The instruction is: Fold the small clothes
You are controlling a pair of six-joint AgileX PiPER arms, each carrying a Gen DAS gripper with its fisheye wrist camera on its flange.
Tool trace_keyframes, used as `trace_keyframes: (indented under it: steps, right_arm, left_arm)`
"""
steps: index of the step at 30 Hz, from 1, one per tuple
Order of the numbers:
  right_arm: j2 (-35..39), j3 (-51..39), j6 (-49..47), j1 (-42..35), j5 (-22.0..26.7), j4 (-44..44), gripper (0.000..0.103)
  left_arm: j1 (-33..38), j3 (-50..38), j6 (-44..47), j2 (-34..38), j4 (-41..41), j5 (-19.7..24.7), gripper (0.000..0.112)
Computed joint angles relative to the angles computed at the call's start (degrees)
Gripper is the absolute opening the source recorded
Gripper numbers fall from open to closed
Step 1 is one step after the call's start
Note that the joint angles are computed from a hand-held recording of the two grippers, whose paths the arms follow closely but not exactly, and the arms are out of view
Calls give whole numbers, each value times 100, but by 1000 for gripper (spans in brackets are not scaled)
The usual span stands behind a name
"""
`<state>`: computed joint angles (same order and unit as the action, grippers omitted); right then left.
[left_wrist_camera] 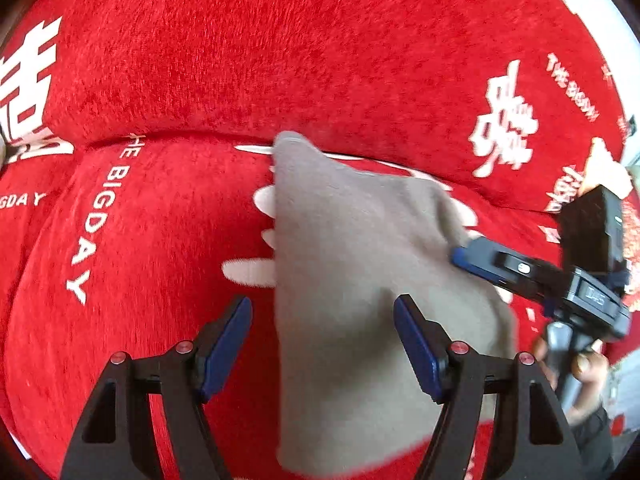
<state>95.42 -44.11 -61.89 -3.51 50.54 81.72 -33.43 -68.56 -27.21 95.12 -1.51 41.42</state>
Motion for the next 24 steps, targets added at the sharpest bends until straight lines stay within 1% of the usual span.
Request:
trace_keyframes:
  steps: [1, 2, 3, 4, 5, 6, 7, 8, 10, 12, 14, 15, 16, 17, 18, 19, 20, 21, 23, 24]
  right_arm:
    - [54, 48, -60, -82, -83, 42, 72]
    - [104, 121, -160, -180, -150, 111, 72]
    - [192, 174, -296, -305, -68, 220, 72]
    - [254, 264, -476, -422, 61, 368, 72]
    - [227, 281, -520, -390, 45, 419, 72]
    - [156, 288, -506, -343, -46, 356, 72]
    - [17, 243, -316, -230, -244, 155, 72]
    - [-56, 195, -175, -194, -318, 13, 73]
    - [-186, 78, -49, -163, -368, -48, 74]
    - [-121, -158, 112, -136, -352, -77, 75]
    - [222, -553, 344, -173, -195, -198, 78]
    - [446, -774, 528, -159, -119, -275, 78]
    - [786, -1071, 820, -174, -22, -406, 78]
    - [960, -1209, 1037, -194, -39, -532, 78]
    - [1128, -1365, 1349, -154, -174, -728, 78]
    - [1246, -1502, 1695, -115, -380, -1001, 78]
    - [1281, -1559, 1923, -80, -610, -1203, 78]
    - [1303, -1578, 2029, -87, -725, -1296, 78]
    - [1156, -1468, 2085, -125, -770, -1287, 78]
    - [963, -1319, 2014, -129, -842, -1248, 78]
  left_arm:
    - [12, -49, 80, 137, -69, -75, 74]
    - [78, -15, 199, 202, -199, -181, 78]
    - [70, -36, 88, 317, -113, -252, 92]
    - [-1, -87, -252, 434, 202, -162, 99]
    - [-62, -130, -418, 530, 399, -81, 103]
    - [-95, -119, -354, 540, 383, -125, 103]
    - [-72, -96, -223, 488, 320, -139, 102]
    - [-4, -137, 26, 432, 154, -120, 101]
    - [227, -258, 478, 340, -237, -145, 101]
    - [372, -523, 436, 404, -189, -54, 101]
    - [538, -1171, 486, 850, -193, 334, 101]
    - [613, -1648, 620, 1226, -266, 699, 101]
    - [619, -2161, 621, 1639, -162, 1116, 101]
    - [540, -2566, 450, 1975, 172, 1460, 101]
    - [354, -2834, 175, 2221, 704, 1710, 101]
    - [195, -3122, 129, 2540, 1150, 1979, 102]
    - [87, -3220, 141, 2722, 1368, 2067, 102]
    - [58, -3201, 221, 2801, 1356, 2016, 102]
    - [145, -2996, 198, 2627, 1204, 1807, 102]
    - [275, -2753, 295, 2385, 928, 1626, 102]
